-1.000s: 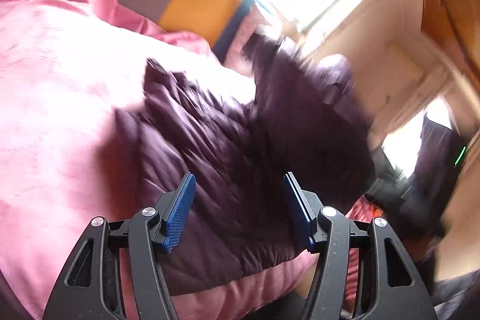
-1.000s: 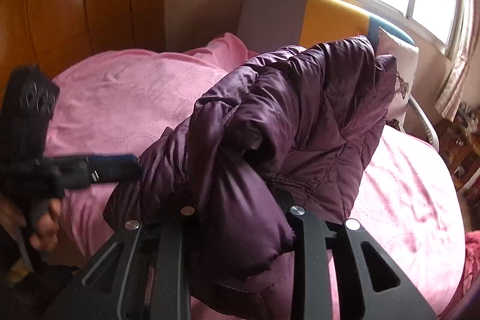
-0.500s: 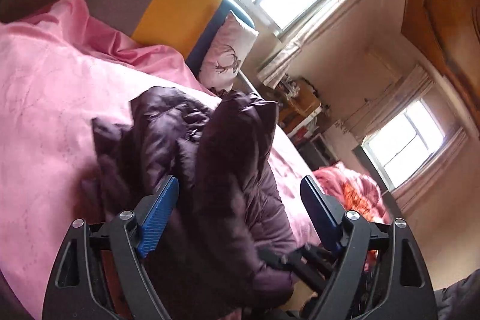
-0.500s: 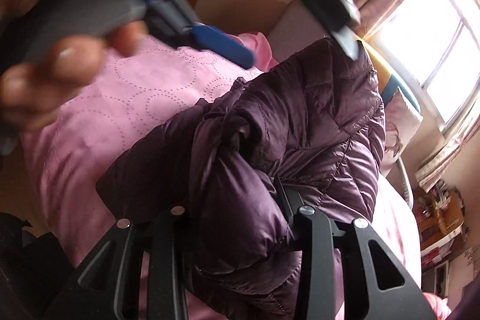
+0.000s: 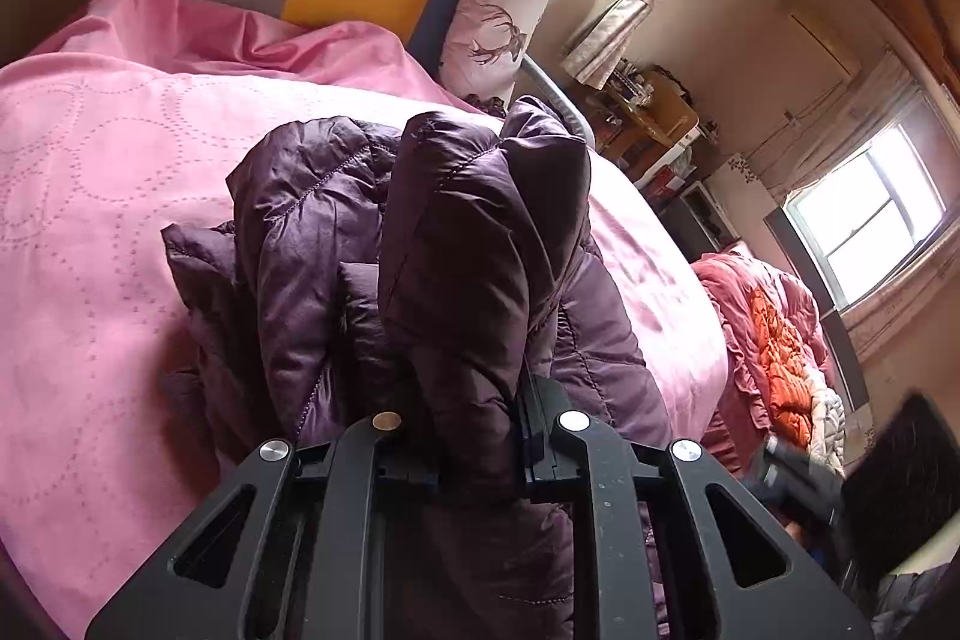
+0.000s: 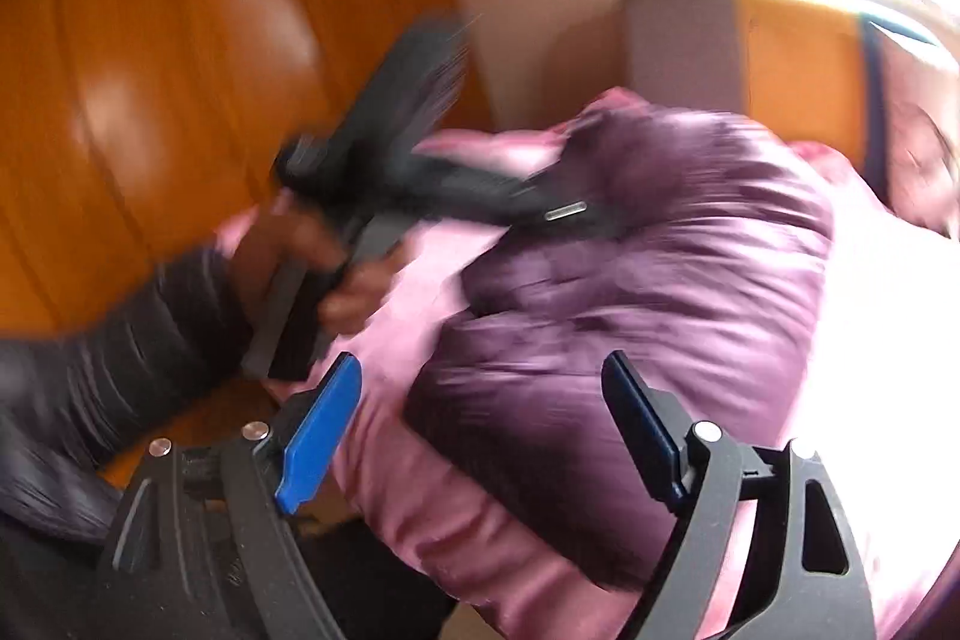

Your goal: Fold large clothes

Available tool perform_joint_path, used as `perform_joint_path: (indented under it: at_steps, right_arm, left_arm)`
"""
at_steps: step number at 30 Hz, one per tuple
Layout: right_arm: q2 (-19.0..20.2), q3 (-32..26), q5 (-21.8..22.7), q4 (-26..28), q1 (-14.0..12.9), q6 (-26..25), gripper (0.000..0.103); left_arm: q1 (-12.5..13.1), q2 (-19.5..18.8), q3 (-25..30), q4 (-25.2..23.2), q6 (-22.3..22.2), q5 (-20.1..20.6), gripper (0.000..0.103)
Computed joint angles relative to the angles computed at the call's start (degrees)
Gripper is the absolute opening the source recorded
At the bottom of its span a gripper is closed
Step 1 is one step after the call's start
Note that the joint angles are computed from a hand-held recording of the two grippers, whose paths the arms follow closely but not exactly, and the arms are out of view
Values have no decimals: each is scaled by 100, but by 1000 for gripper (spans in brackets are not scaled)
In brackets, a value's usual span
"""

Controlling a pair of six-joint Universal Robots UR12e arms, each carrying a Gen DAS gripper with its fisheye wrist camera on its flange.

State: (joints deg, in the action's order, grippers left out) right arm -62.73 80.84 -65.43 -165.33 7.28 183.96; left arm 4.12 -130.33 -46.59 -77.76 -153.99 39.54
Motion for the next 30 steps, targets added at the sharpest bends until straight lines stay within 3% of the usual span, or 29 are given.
perform_joint_path:
  at_steps: [1, 2, 5, 11, 15, 19, 22, 23, 24, 26, 28, 30]
  right_arm:
    - [-21, 37, -212, 7, -39, 95, 49]
    - [-14, 38, -461, 75, -54, 119, 46]
    - [74, -52, -601, 414, -79, -67, 44]
    - [299, -210, -1213, 649, 243, -791, 45]
    - [549, -361, -1796, 569, 474, -1142, 45]
    - [639, -426, -2297, 593, 570, -1516, 45]
    - [537, -512, -1596, 1114, 394, -1679, 45]
    - [478, -536, -1201, 1328, 279, -1664, 47]
    - [422, -561, -784, 1499, 151, -1607, 50]
    - [366, -585, -463, 1335, -16, -1345, 56]
    - [402, -709, -480, 1064, -123, -942, 60]
    - [587, -1066, -856, 858, -126, -366, 67]
  left_arm:
    - [11, 8, -2, -30, 1, -15, 17]
    - [22, -28, 73, -86, -4, -29, 17]
    - [63, -18, 54, -150, -85, -75, 17]
    - [186, -79, 184, -624, -404, -46, 17]
    - [274, -279, 343, -959, -1244, 266, 21]
    - [183, -103, -63, -136, -1466, 909, 22]
    - [116, 74, -330, 457, -1560, 1281, 26]
    - [87, 145, -434, 686, -1532, 1454, 34]
    - [40, 261, -638, 1111, -1499, 1760, 43]
    - [1, 375, -870, 1580, -1496, 2027, 46]
    - [17, 428, -1008, 1820, -1574, 2005, 46]
    - [34, 451, -1085, 1992, -1616, 1990, 46]
